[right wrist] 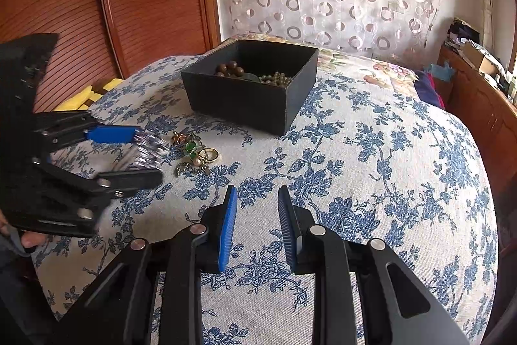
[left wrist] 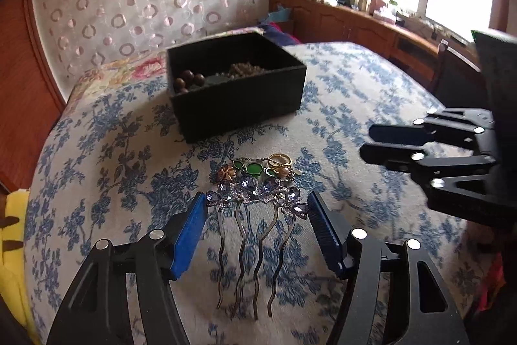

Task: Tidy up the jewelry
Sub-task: 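Grasp the purple jeweled hair combs with the left gripper, then lift the hair combs with the left gripper while the right gripper grasps the green brooch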

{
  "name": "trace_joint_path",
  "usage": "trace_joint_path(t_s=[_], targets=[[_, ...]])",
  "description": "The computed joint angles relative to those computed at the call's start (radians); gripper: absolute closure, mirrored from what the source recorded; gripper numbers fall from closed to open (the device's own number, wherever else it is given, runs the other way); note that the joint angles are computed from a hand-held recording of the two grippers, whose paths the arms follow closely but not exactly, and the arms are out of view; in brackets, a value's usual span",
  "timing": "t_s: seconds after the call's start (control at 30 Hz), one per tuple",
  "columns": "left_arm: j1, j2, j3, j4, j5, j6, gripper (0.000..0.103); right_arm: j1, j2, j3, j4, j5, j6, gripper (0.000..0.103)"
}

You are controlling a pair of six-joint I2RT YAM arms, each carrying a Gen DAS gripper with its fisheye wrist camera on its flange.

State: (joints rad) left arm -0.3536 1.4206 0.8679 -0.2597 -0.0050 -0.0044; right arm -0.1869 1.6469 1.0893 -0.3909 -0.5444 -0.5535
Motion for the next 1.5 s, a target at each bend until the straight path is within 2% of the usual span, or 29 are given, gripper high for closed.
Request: trace_joint_path(t_s=[0.4, 0.83, 1.2, 1.23, 1.27, 1.3, 1.5], targets=[[0.084, -0.169, -0.086, 0.013, 0.023, -0.009, 0.042, 0.083, 0.022, 0.048, -0.032, 0.024, 0.000, 0.075], [0.193, -0.218, -0.113, 0.016, 0.081, -0.004, 0.042, 0.246, 0.141, 0.215, -0.120, 0.091, -0.021, 0.075], [0.225, -0.236, -0.119, 0.012, 0.107, 0.002, 0.042, 0.300, 0.202, 0.274, -0.148, 0.186, -0.073, 0.075], [0.223, -0.233, -0.117, 0.013, 0.106, 0.001, 0.042, 0.299, 0.205, 0.280, -0.156, 0.184, -0.077, 0.076], [0.220, -0.230, -0.116, 0.015, 0.104, 0.001, 0.042, 0.295, 0.205, 0.284, -0.166, 0.179, -0.087, 0.086], [0.222, -0.229, -0.115, 0.013, 0.107, 0.003, 0.042, 0.295, 0.202, 0.281, -0.167, 0.182, -0.093, 0.090], [0.215, -0.219, -0.116, 0.020, 0.102, 0.006, 0.042, 0.254, 0.181, 0.276, -0.182, 0.135, -0.099, 0.090]])
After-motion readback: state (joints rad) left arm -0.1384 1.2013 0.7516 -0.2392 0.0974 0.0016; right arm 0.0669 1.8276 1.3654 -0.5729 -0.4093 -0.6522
